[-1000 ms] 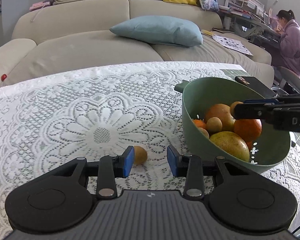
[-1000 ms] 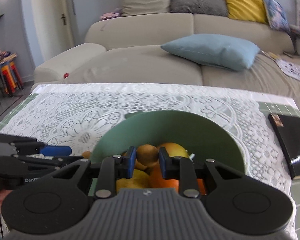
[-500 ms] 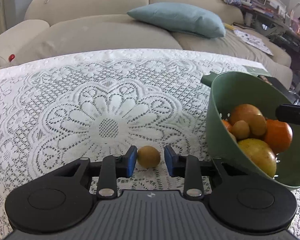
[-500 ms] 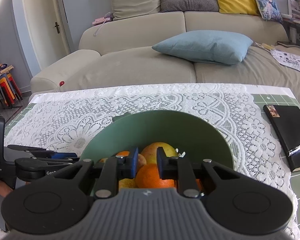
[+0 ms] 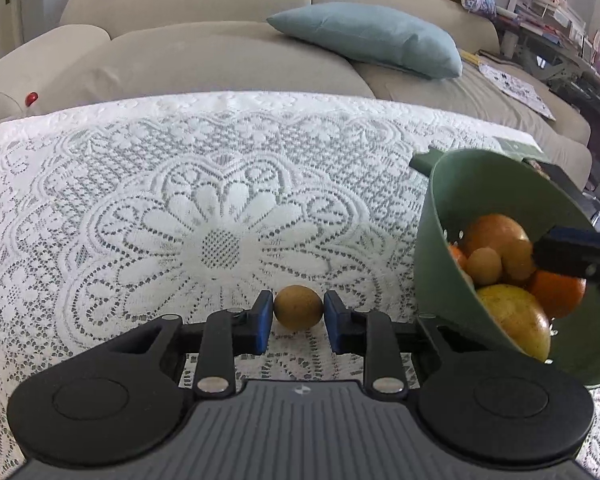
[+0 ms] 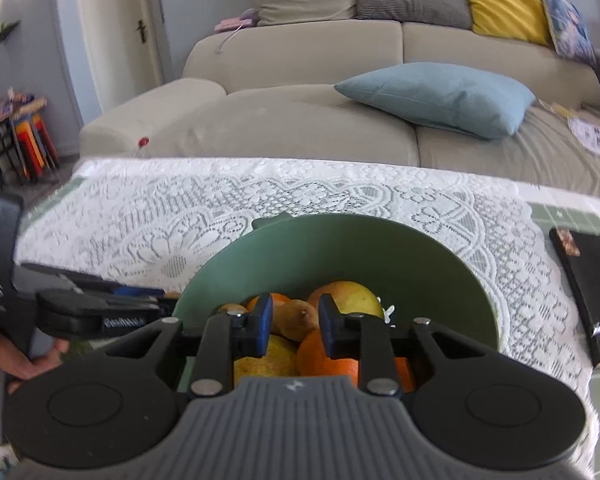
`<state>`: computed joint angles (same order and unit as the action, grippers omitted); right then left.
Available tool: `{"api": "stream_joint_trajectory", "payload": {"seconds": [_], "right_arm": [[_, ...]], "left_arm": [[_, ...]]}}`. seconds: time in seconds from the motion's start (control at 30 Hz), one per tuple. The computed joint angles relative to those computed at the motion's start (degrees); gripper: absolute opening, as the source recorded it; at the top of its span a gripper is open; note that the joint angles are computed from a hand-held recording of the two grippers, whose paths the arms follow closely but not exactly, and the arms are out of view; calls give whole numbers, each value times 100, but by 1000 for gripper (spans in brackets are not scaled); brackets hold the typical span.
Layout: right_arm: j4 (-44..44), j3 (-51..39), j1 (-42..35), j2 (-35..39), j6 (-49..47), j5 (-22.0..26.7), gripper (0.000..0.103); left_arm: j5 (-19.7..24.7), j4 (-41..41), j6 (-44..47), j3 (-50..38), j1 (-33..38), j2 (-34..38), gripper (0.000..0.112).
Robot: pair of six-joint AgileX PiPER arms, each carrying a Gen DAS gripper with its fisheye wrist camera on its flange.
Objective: Organize fruits
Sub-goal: 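Carry the small fruit over the colander with the right tool while the left tool grasps another, then lower both small brown fruits into the colander and open both tools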
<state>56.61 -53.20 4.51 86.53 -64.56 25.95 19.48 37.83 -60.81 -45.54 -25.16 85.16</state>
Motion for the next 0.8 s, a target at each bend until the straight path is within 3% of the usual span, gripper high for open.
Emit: {"api": "stream_joint_trajectory", "payload": {"seconds": [0.23,0.5,0.63,0.8], "right_arm": [[-978,46,540,86,436,-757,19],[-1241,6,790,211,1000,-1293,19],[-1481,-60,820,300,1381,-1273,28],[-1067,98,740,127,991,-1266,35]], "left_arm": [[155,162,-344,118,-85,-510,30],[363,463,-847,10,-371,-809,30],[418,541,-997,-51,-528,-894,30],[484,683,-1179,-179,-746,-898,30]]}}
